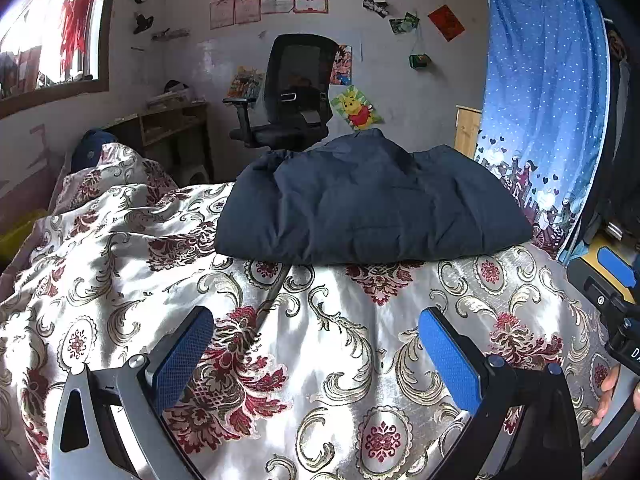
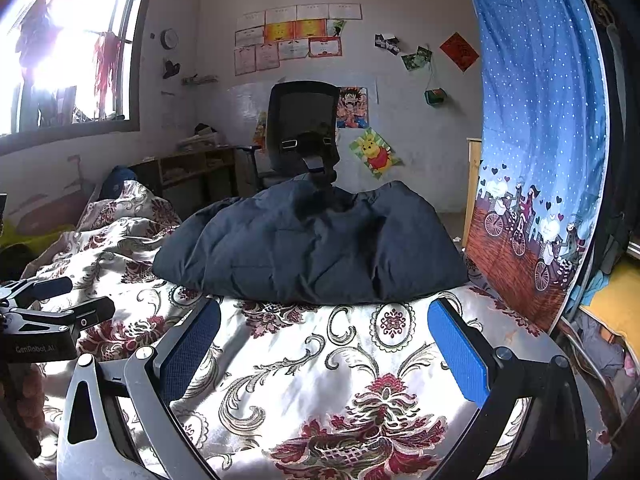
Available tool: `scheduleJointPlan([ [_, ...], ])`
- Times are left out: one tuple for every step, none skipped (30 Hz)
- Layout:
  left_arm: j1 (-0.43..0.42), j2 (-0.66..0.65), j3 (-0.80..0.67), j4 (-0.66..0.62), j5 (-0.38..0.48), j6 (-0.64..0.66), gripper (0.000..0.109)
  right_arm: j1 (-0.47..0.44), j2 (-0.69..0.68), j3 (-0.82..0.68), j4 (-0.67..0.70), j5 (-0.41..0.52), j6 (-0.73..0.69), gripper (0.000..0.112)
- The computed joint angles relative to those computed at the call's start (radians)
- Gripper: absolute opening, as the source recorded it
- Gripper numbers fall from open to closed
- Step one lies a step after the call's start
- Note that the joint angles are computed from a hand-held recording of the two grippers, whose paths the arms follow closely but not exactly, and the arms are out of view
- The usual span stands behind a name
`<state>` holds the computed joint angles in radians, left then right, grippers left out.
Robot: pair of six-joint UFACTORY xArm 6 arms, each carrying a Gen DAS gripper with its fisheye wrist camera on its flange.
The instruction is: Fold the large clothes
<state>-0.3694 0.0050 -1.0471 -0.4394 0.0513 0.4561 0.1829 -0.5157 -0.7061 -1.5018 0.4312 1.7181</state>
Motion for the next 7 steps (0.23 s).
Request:
scheduleJointPlan([
  [0.001,0.0,0.001,0.0,0.002,-0.001,0.103,-0.007,0.001,-0.001,0.0,-0.007,-0.003,0.102],
  [0.005,0.006,-0.01,0.016,0.009,-0.015,0.103,-0.005,0.002,-0.001,0.002,-0.005,-0.005,0.102],
  [0.006,0.005,-0.007,0.032,0.007,-0.03,0.103,-0.001,0.003,-0.002,0.005,0.0,-0.006,0.102],
  [0.008,0.004,-0.005,0.048,0.006,-0.045,0.103,-0.001,0.005,-0.003,0.006,-0.001,-0.006,0.102],
  [0.01,0.007,-0.008,0.058,0.008,-0.054,0.103,0.004,0.006,-0.003,0.007,0.004,-0.005,0.102],
  [0.012,0.005,-0.005,0.076,0.009,-0.07,0.103,0.001,0.005,-0.003,0.007,0.001,-0.006,0.102],
  [0.016,0.007,-0.006,0.097,0.011,-0.089,0.103,0.004,0.005,-0.003,0.008,0.005,-0.005,0.102],
])
